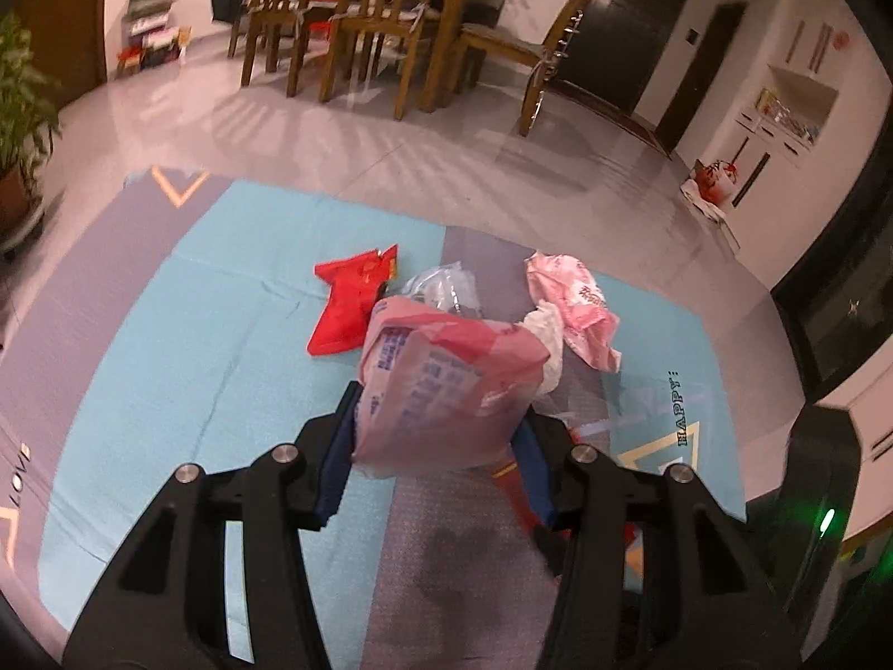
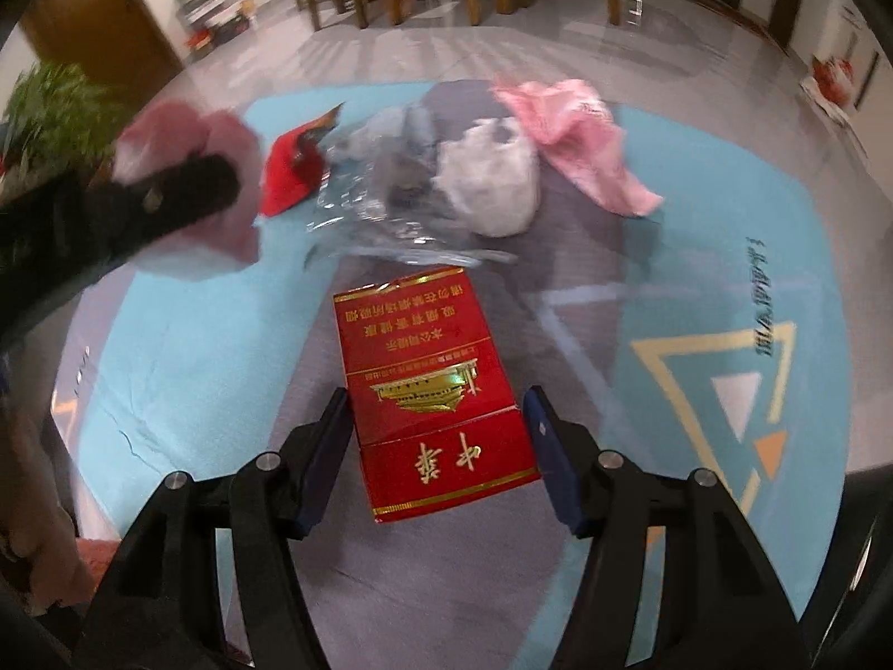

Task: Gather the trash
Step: 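Grasp the pink plastic bag with the left tool while the right tool grasps the red cigarette box, then carry the pink bag and red box over the black bin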

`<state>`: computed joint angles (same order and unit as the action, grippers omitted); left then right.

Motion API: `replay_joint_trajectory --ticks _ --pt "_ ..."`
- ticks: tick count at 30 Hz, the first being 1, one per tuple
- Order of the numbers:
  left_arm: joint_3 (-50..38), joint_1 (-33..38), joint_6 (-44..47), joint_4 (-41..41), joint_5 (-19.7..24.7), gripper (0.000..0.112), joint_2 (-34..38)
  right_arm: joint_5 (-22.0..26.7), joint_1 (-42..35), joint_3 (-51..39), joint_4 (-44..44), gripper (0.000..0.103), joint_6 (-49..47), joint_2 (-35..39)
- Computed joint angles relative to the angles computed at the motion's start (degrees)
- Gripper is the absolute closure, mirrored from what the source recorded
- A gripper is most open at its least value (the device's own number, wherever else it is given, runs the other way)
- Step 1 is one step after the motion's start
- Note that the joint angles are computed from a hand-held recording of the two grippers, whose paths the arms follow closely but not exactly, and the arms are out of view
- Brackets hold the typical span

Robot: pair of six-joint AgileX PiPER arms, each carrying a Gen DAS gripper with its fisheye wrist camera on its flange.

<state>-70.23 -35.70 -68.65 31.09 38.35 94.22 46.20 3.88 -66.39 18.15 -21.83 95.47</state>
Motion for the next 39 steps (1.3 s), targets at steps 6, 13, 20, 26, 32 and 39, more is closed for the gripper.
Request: replay_joint_trajectory --ticks 6,13,20,26,32,39 --pt "0.76 -1.94 -0.63 2.37 0.24 0.061 -1.8 3.66 -7.96 -2.28 4.68 0.041 -2.07 -1.74" --pt "0.11 -5.13 -1.55 6.23 1.12 0.061 -2.36 6.09 -15.32 -5.08 9.4 0.041 -4.57 -3.45" --pt "-4.84 -10.63 -2.21 9.56 2.74 0.061 -0.86 7.13 -23.52 -9.56 13.2 0.041 -6.53 -4.35" --pt "-15.96 -16.14 1.34 9.19 5.02 0.061 5.94 7.05 -31.6 -12.11 15.38 0.041 -7.81 -5.03" --pt "-29.99 -19.64 8.91 0.52 3.06 0.061 16.43 6.06 -41.71 -14.57 16.12 0.041 -7.36 -4.22" --pt "-57.0 -23.75 23.79 -10.86 9.21 0.061 33.93 6.04 -51.95 -17.79 16.79 0.041 -5.4 -0.95"
